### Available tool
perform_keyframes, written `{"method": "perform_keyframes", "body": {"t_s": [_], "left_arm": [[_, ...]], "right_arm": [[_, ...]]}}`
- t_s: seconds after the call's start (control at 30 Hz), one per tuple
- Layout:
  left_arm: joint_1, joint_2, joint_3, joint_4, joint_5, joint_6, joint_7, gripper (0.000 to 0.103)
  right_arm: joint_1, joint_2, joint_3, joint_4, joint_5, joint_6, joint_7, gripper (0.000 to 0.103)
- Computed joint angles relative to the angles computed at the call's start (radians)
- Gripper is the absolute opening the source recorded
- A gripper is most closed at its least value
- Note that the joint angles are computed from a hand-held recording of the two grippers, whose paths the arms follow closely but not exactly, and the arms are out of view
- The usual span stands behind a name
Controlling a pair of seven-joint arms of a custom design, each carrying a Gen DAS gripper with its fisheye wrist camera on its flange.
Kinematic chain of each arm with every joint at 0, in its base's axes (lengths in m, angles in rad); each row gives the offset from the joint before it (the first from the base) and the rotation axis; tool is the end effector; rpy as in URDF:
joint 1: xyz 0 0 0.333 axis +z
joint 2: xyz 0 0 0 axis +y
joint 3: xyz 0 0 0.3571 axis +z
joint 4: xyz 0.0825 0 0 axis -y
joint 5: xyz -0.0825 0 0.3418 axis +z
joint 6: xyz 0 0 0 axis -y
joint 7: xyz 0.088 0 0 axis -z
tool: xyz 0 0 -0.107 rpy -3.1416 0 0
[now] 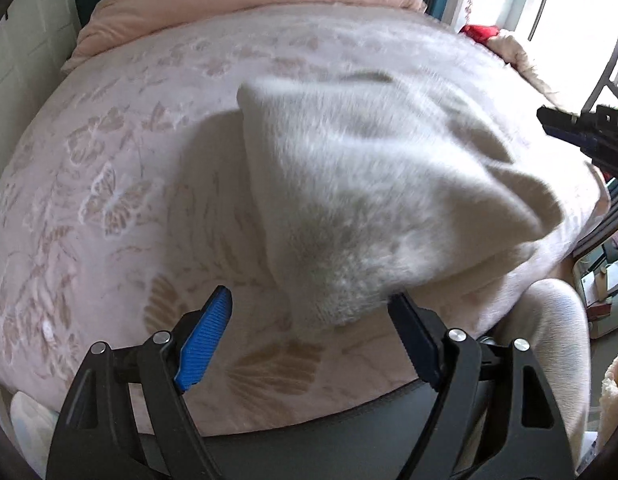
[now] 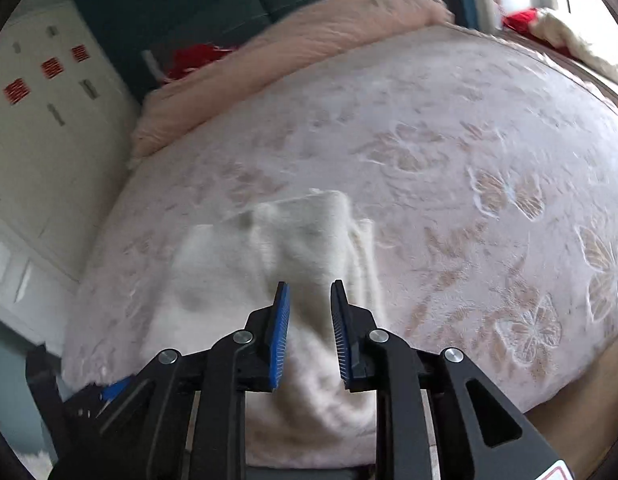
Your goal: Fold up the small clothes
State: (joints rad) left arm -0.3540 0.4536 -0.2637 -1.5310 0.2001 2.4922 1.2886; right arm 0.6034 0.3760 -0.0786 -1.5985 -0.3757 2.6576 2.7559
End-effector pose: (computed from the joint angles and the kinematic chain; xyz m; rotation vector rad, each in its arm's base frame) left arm 0.5945 -0.3761 0.5137 -1.5595 2.3687 -0.6927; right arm 0.5864 0.3629 0.5476 -1.3707 2.0069 -0.3298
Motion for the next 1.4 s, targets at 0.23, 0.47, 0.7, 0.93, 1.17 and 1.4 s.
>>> {"method": "perform_keyframes", "body": {"t_s": [0.23,0.47,0.7,0.93,1.17,1.4], "left_arm": [[0.018,-0.046,-0.006,-0.005,-0.037,0.037,-0.033,0.079],[-0.078,0.140,0.057,0.298,0.055,-0.194,-0.104,0.080],[-0.068,0.156,0.040,0.266,0.043,-0.201,-0.086,0.082],[-0.016,0.128,-0.008,0.236,-0.054,-0.168,-0.063,0.083],[0.062,0.177,-0.073,0.312,-0.239,-0.083,0.001,0.096],[0.042,0.415,-0.081,0.628,-0.347,-0.297,-0.044,0.097]], "right_arm": [[0.004,0.087,0.041,0.066,0.131,-0.171,-0.176,0.021],[-0.042,0.149,0.106,0.177,0.243,-0.134,-0.312,0.016],[0.014,0.129,0.045,0.154,0.260,-0.095,-0.290,0.015],[0.006,0.186,0.069,0.190,0.292,-0.173,-0.368,0.015],[0.043,0.040,-0.045,0.034,0.125,-0.070,-0.102,0.081],[-0.184,0.160,0.175,0.007,0.551,0.072,-0.322,0.083]]}}
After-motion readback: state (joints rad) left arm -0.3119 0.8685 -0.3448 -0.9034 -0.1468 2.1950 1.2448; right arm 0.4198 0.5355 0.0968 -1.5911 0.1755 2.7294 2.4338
